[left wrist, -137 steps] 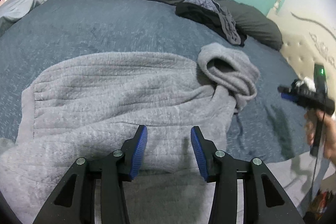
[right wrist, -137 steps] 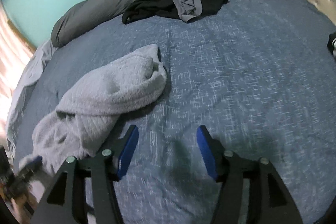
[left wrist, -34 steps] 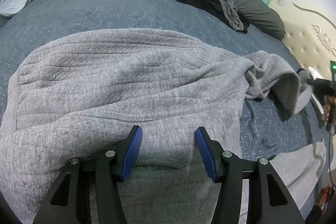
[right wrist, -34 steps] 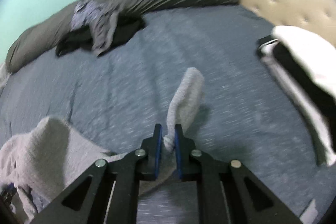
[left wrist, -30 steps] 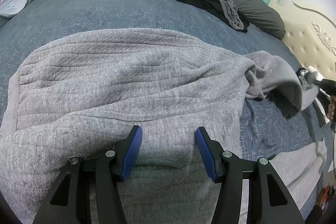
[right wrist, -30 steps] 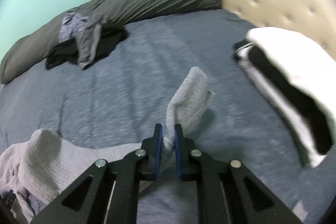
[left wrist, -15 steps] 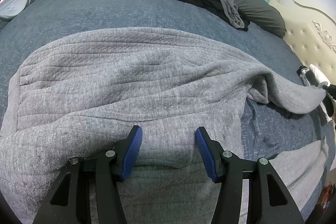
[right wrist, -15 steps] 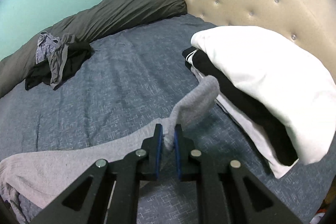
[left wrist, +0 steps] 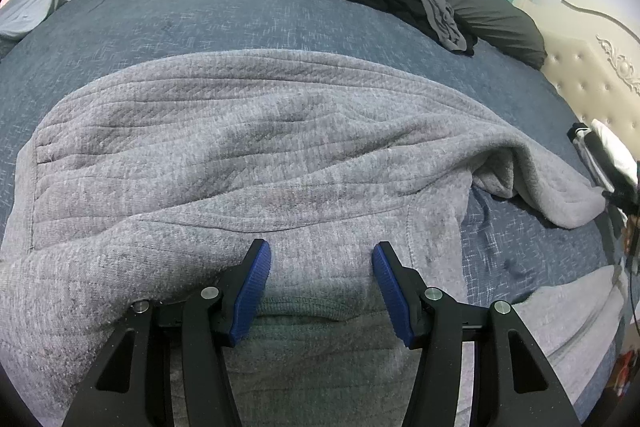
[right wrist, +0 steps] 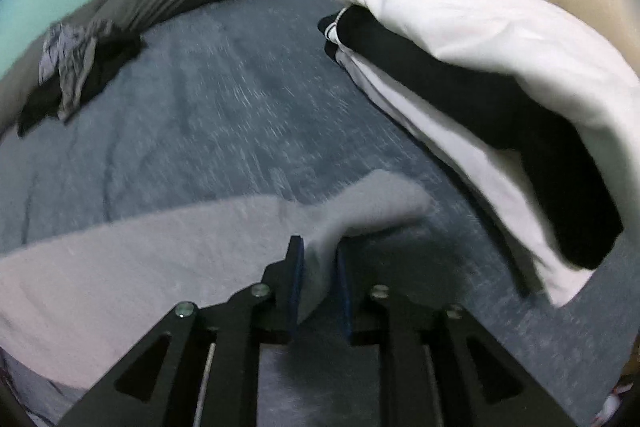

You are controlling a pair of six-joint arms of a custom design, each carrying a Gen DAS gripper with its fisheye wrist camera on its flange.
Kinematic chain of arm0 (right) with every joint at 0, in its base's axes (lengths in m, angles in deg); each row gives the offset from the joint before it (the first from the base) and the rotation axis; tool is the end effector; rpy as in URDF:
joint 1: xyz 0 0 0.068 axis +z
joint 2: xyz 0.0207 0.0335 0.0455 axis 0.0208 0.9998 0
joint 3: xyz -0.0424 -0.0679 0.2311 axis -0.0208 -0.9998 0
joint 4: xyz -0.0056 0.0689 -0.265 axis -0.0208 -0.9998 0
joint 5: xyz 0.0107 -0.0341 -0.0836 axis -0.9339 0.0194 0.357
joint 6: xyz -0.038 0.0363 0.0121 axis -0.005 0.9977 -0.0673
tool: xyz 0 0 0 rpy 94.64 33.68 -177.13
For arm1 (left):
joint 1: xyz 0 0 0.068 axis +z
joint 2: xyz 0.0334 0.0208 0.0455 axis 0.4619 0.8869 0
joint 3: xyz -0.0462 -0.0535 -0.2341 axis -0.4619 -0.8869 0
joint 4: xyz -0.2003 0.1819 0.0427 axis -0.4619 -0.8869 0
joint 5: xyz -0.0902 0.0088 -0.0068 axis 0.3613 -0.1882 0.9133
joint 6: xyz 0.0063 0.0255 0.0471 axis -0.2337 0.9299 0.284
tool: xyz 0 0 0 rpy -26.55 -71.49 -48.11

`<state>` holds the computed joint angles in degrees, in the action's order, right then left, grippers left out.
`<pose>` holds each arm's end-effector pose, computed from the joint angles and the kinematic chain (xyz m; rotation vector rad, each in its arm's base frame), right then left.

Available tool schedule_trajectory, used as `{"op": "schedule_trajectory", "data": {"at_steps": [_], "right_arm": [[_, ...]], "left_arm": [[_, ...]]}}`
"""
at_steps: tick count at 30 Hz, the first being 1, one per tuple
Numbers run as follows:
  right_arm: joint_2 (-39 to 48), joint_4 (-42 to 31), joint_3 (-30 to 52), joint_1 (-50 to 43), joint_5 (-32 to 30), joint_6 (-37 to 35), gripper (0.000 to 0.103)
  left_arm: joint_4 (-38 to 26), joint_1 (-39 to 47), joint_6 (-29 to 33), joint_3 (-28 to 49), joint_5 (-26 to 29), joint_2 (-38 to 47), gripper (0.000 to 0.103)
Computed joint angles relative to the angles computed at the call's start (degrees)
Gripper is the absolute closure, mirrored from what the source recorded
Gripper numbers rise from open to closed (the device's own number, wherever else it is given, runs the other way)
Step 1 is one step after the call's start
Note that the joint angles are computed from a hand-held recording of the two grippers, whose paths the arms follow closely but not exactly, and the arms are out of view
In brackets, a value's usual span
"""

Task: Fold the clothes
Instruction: 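Lay the stretched sleeve on the bed and open the right tool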

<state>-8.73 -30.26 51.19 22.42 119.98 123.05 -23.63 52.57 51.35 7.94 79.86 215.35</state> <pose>0.1805 0.0488 0.0945 1.0882 2.3457 -0.4237 0.3780 0.1548 0.0366 0.4819 2.5188 -0.4682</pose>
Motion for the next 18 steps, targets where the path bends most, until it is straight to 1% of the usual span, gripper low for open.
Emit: {"op": "schedule_trajectory", "data": {"at_steps": [2,3,6,8,9,10,11,12,14,15,18], "right_arm": [[-3.10,-1.94,-1.66,-0.39,-0.24,1.16,0.086],[-5.08,-4.25,-2.11,-0.18,0.28,2.83,0.081],[-8.45,-12.39,-1.05,1.98,3.18,8.09,0.080],[-9.87,-15.71,0.34,3.28,4.99,7.99,0.077],[-10.91,-15.18,0.63,3.27,5.15,5.34,0.069],[-12.19,-13.09,0.38,2.38,4.12,1.74,0.064],[-13.47,-9.98,-0.12,0.91,1.94,-2.37,0.054],[-13.24,-7.55,-0.26,-0.56,-0.48,-4.75,0.050],[-8.97,-4.97,1.10,-2.63,-3.89,-6.00,0.050],[-6.11,-4.47,1.92,-3.30,-4.72,-5.34,0.050],[-0.97,-4.47,2.23,-3.48,-4.91,0.55,0.050]], "left_arm": [[0.33,-0.09,-0.06,-0.27,-0.21,-0.09,0.045],[0.49,-0.12,-0.05,-0.47,-0.30,-0.19,0.045],[0.66,-0.14,-0.01,-0.63,-0.38,-0.28,0.045],[0.81,-0.19,-0.05,-0.70,-0.45,-0.29,0.045],[0.90,-0.22,-0.07,-0.75,-0.50,-0.30,0.045],[1.19,-0.28,-0.09,-1.03,-0.63,-0.44,0.045],[1.48,-0.35,-0.09,-1.30,-0.77,-0.59,0.044],[1.77,-0.42,-0.10,-1.57,-0.90,-0.74,0.044],[2.15,-0.52,-0.11,-1.85,-1.07,-0.83,0.044],[2.26,-0.57,-0.20,-1.89,-1.11,-0.80,0.043],[2.07,-0.55,-0.11,-1.70,-1.00,-0.70,0.042]]}}
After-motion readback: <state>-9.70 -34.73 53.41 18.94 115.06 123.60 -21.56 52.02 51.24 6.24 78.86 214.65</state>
